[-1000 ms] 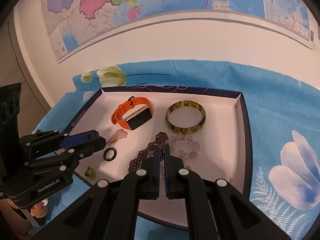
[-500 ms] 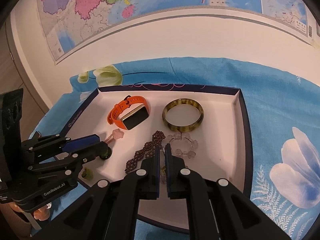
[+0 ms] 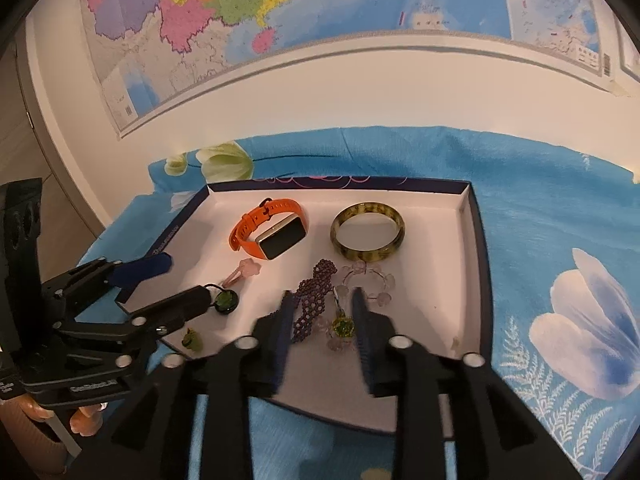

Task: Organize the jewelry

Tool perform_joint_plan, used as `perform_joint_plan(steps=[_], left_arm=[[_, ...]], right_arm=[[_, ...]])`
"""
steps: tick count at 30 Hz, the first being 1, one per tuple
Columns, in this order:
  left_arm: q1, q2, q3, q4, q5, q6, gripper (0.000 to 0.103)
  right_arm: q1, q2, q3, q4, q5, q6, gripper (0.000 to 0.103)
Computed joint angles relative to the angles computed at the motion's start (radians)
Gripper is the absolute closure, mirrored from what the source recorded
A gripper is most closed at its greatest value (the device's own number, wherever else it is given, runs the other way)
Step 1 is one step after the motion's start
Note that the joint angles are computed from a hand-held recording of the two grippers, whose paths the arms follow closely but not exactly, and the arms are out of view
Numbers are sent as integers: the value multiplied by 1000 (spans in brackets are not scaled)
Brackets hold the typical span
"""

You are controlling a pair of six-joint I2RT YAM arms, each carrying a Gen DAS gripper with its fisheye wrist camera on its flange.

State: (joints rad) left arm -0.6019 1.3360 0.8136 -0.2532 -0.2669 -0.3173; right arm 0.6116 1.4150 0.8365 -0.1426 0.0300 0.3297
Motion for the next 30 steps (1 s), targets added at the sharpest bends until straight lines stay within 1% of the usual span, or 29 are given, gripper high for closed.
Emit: perform_joint_plan(steps=[1,2,4,6,7,8,10,13,15,17,20,22,24,25,28,30], left_arm=[[-8,-19,-7,-3,-12,-1,28],[-20,-43,-15,-10,-33,-6,19],[-41,-92,-38,-14,-73,-22,8],[-74,-151,-64,-25,-133,-38,6],[-85,-167,-69,-35,-150,-44,5],[-100,-188,-74,-54,-168,-57,5],[-132,-235,-92,-77,-195,-76,6],[-188,-300,-116,-122,-260,-112,6],[-223,-336,-126,-152,-296,-143,6],[-262,-377,-136,-187,-336,-177,6],[-322,-429,-143,-252,-401,-237,6],[-382,-462,-144,-313,-460,-301,6],[-435,-481,-142,-370,-515,-362,6],[-454,-488,-141,-393,-534,-386,6],[-536,-500,-127,-495,-602,-497,6],[-579,-505,-121,-544,-633,-552,6]], right_arm=[[7,-16,-10,3,8,2,67],[11,-27,-16,3,16,4,57],[31,-67,-41,7,56,13,44],[49,-101,-59,4,81,12,42],[57,-120,-70,3,93,15,37],[65,-139,-80,2,103,21,35],[96,-184,-103,-7,130,26,34],[155,-247,-129,-27,190,42,23],[207,-291,-146,-45,252,51,23],[266,-327,-153,-77,333,70,15],[330,-379,-169,-101,395,98,11],[389,-406,-174,-125,466,112,7],[446,-431,-178,-154,525,135,7],[465,-438,-180,-160,538,143,7],[539,-437,-180,-194,613,182,7],[584,-433,-181,-213,650,206,7]])
